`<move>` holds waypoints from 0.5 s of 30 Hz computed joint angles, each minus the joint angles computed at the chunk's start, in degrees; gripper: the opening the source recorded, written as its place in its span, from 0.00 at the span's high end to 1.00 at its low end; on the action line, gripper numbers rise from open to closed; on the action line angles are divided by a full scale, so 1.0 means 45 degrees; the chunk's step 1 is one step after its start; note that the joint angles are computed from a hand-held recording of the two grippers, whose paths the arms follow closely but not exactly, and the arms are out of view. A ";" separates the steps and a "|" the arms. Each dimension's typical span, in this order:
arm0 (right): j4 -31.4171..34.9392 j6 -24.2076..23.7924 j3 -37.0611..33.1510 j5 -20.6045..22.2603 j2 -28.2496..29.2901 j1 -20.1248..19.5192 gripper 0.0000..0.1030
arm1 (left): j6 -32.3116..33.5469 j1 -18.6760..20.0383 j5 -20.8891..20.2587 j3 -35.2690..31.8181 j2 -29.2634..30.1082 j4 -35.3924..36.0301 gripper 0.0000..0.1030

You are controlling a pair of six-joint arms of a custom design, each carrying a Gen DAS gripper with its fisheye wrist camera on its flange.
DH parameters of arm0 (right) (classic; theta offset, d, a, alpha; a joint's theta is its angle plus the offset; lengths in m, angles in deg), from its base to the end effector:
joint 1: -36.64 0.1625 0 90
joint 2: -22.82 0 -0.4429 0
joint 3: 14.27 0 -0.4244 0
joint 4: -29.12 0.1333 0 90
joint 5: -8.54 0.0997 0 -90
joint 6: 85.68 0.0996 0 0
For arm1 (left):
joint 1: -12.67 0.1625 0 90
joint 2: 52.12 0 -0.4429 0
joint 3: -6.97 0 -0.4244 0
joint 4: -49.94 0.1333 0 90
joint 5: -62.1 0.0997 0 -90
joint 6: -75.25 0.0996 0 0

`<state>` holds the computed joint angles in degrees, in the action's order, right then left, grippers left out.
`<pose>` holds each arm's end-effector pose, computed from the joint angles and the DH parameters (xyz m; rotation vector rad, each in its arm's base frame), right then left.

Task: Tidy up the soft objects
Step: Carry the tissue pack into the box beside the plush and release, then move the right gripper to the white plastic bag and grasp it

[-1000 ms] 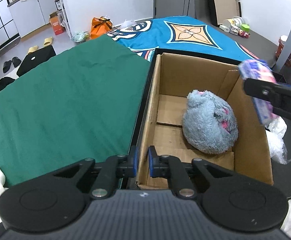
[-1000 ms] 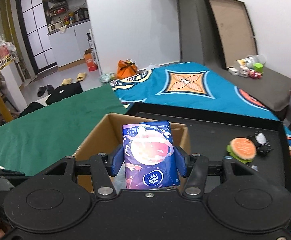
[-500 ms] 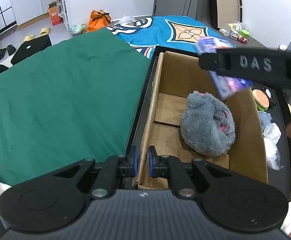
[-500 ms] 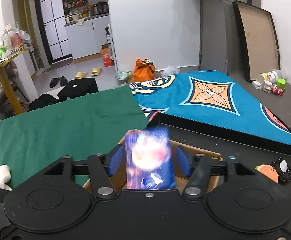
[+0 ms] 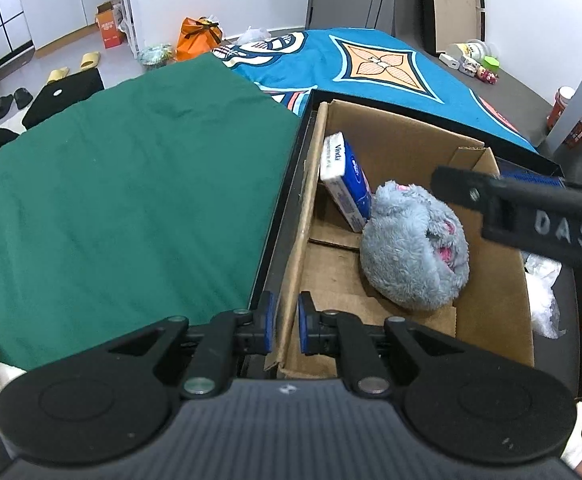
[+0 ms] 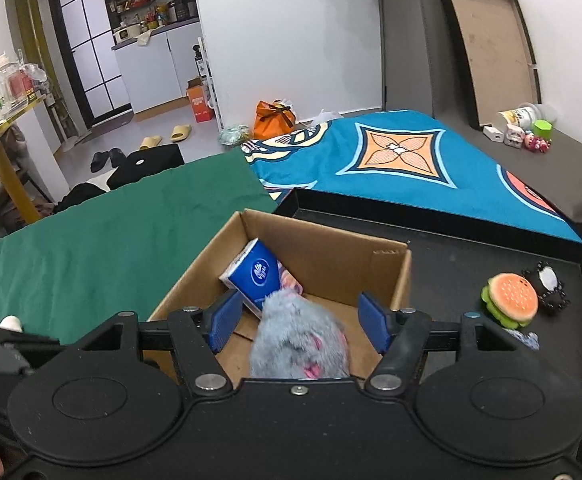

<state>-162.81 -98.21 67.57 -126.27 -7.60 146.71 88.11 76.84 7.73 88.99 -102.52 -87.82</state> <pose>0.3216 -0.6964 0.0870 0.2068 -2.2315 1.0951 -0.1598 -0.7692 0.2312 0.7264 2.4157 -0.4465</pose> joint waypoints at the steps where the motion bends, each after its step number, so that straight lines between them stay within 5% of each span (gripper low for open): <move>1: -0.0151 0.0060 0.0166 -0.0020 -0.0072 0.0010 0.38 | 0.0052 -0.0034 0.0059 0.0043 -0.0024 -0.0061 0.87; 7: -0.1102 0.0235 0.1011 -0.0168 -0.0442 0.0012 0.38 | 0.0177 -0.0183 0.0378 0.0113 -0.0034 -0.0007 0.84; 15: -0.2414 0.0659 0.2079 -0.0146 -0.0959 -0.0202 0.38 | 0.0415 -0.0510 0.1310 0.0259 0.0143 -0.0503 0.49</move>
<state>-173.67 -95.25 76.93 -126.93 -11.92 145.80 89.98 74.55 13.63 90.16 -101.88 -90.08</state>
